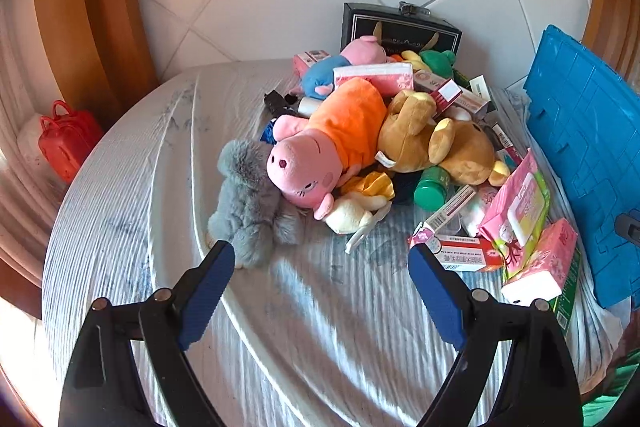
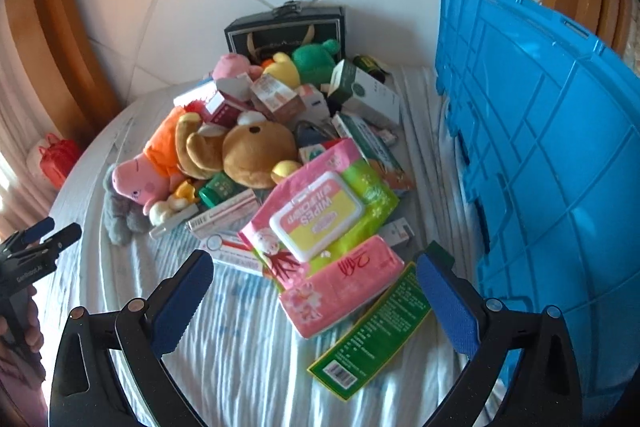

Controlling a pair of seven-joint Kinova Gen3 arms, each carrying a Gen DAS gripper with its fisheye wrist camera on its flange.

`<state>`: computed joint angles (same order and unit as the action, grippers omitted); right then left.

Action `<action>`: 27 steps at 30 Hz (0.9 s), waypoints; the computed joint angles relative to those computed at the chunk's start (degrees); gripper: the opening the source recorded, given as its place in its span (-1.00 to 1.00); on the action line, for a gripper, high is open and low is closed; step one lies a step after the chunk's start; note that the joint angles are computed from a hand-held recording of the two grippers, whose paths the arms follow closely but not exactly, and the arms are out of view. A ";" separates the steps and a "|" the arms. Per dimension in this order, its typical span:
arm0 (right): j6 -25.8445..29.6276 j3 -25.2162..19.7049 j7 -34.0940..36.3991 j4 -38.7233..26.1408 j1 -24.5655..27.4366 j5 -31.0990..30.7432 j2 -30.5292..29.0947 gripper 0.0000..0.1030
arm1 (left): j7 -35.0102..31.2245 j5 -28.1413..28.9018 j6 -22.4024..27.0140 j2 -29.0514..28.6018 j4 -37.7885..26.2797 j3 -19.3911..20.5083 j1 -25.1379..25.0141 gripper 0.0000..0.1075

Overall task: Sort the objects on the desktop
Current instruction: 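Grasp the white-red medicine box with left gripper while right grasps pink tissue pack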

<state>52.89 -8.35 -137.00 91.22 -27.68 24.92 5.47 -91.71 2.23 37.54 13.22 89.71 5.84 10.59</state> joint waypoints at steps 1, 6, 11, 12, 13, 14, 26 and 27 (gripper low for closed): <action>0.48 0.14 0.27 -0.16 0.20 -0.28 0.65 1.00 | 0.00 -0.16 -0.07 0.60 -0.07 0.01 0.13 0.66; 1.31 1.58 4.05 -1.04 2.23 -4.24 4.05 1.00 | -0.60 0.04 -0.42 4.53 -2.10 0.89 1.37 0.66; 1.51 3.10 7.12 -2.91 3.72 -7.44 7.17 1.00 | -4.31 0.16 2.16 10.83 -8.31 2.77 3.62 0.66; 1.35 3.36 7.42 -3.15 3.86 -7.80 7.59 1.00 | -5.26 0.28 3.08 12.30 -9.97 3.19 4.11 0.66; 1.28 3.58 7.68 -3.34 3.97 -8.14 7.96 1.00 | -6.12 0.52 3.63 13.55 -11.27 3.52 4.54 0.66; 1.37 3.77 8.08 -3.62 4.15 -8.56 8.35 1.00 | -6.64 0.36 4.41 14.98 -12.89 3.52 5.33 0.66; 4.45 5.03 11.37 -7.08 6.63 -14.73 13.10 1.00 | -10.29 2.32 15.02 27.29 -28.21 3.98 8.78 -0.30; 4.68 4.89 11.84 -7.25 7.05 -15.87 13.31 1.00 | -10.05 1.97 13.90 26.63 -27.20 3.14 9.42 -0.43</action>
